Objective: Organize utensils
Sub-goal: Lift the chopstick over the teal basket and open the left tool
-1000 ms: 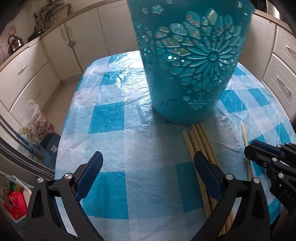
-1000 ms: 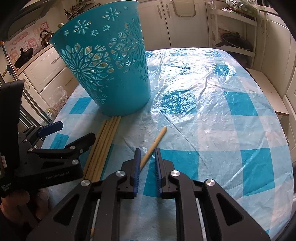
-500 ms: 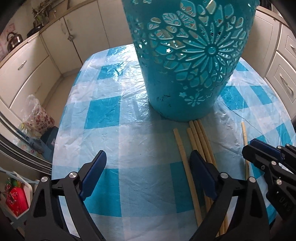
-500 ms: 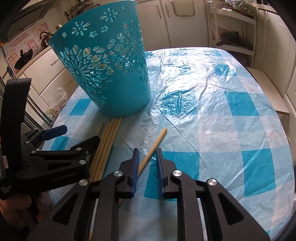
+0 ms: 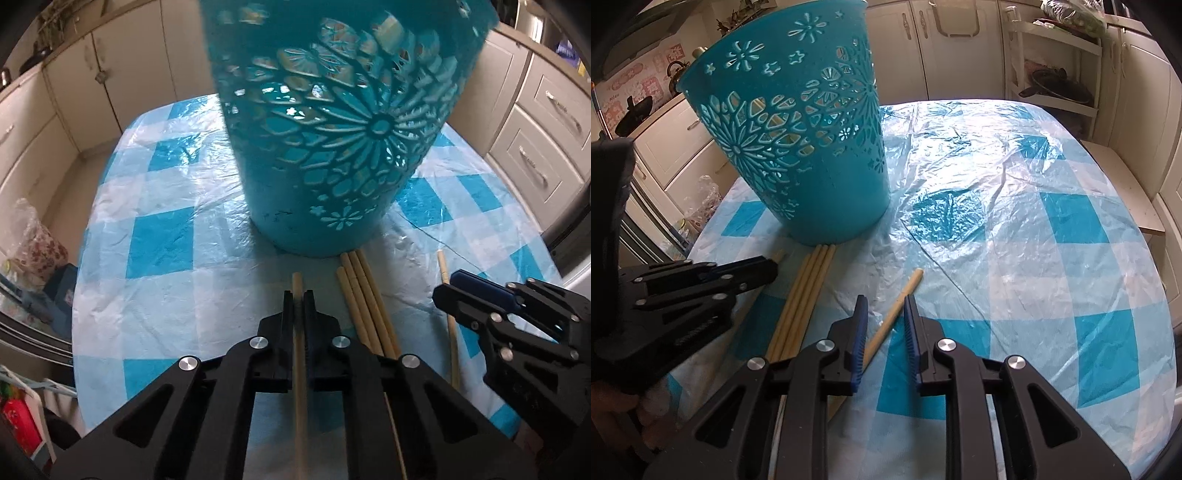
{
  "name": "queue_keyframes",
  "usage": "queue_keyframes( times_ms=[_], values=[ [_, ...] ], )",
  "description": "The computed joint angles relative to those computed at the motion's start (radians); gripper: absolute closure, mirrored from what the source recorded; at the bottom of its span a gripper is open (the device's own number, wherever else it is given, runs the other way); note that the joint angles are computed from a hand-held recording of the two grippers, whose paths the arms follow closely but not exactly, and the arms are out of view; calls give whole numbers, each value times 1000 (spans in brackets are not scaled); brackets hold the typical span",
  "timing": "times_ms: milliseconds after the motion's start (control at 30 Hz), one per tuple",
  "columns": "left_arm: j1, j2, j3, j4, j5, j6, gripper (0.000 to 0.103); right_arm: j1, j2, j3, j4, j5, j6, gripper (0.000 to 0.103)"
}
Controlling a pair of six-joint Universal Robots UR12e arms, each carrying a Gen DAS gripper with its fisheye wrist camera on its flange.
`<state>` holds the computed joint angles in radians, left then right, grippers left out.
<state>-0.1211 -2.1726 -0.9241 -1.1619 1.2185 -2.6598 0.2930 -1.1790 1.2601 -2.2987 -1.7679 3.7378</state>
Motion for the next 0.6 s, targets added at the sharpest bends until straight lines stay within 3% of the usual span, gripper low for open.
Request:
queue_keyframes(
  times_ms=[233, 367, 500, 600],
  values=[
    [51, 25, 11, 2, -108, -9, 98, -2, 2, 0, -10, 7, -3, 81],
    [85, 37, 51, 9, -237, -54, 98, -4, -1, 5, -14, 13, 1, 81],
    [98, 26, 121, 110, -352, -148, 98, -2, -4, 10, -17, 11, 7, 80],
    [89, -5, 185, 253, -387, -241, 98, -2, -3, 10, -19, 10, 3, 79]
  ],
)
